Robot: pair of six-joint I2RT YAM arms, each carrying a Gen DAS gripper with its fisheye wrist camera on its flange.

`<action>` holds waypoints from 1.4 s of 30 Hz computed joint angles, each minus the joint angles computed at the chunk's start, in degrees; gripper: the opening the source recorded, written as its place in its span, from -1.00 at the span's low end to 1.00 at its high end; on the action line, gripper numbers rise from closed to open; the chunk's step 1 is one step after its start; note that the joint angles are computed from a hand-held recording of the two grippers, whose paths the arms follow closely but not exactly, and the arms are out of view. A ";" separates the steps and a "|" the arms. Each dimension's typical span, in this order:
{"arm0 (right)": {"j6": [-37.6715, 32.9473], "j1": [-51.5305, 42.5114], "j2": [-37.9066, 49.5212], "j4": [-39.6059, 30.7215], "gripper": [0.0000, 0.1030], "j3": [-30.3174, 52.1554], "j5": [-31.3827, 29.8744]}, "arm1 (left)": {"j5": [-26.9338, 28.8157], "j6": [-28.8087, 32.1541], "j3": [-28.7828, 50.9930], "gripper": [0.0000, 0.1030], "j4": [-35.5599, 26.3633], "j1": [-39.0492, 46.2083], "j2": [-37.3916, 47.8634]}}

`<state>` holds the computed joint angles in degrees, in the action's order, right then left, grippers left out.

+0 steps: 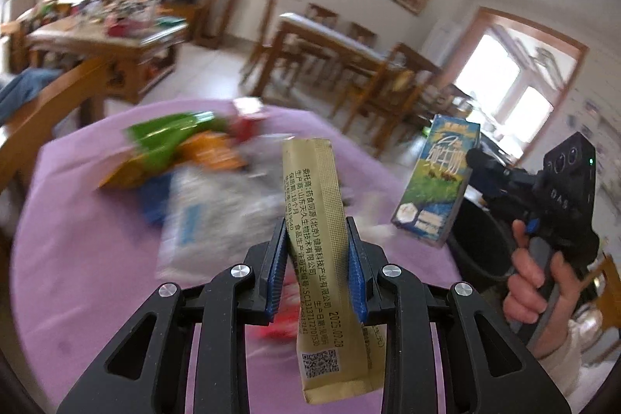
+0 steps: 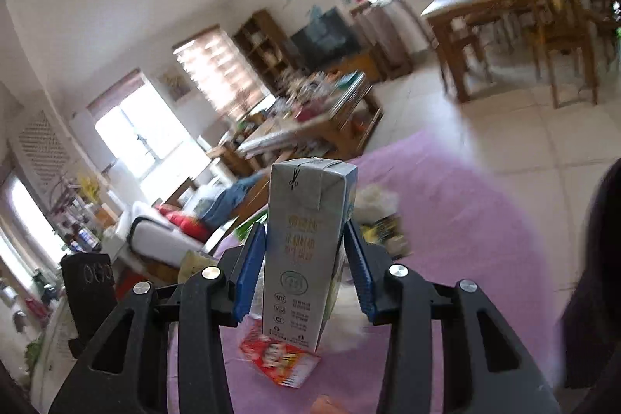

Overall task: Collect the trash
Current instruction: 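Grasp the white milk carton with the right tool while the left tool grasps the beige snack wrapper, then drop the carton and wrapper into the black bin by opening both tools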

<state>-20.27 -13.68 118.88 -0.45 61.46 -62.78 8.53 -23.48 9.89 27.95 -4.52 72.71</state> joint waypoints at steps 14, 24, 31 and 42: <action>4.00 -19.69 14.66 13.53 -0.19 13.12 17.51 | 3.07 -9.13 56.96 -0.45 1.26 -29.34 54.48; 1.96 -21.65 26.19 8.19 -0.19 24.73 20.87 | 2.05 -10.22 105.25 -0.45 -23.16 -32.08 86.79; -0.67 -23.61 32.25 0.73 -0.14 34.65 19.19 | -0.10 -8.60 111.56 0.34 -31.72 -31.39 89.50; -1.46 -24.30 28.92 1.41 0.34 30.83 17.47 | -2.03 -9.68 74.18 0.68 -11.64 -30.31 66.66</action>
<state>-21.73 -37.98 147.80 0.97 92.29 -45.31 6.49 -33.16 84.07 16.32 -34.83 139.37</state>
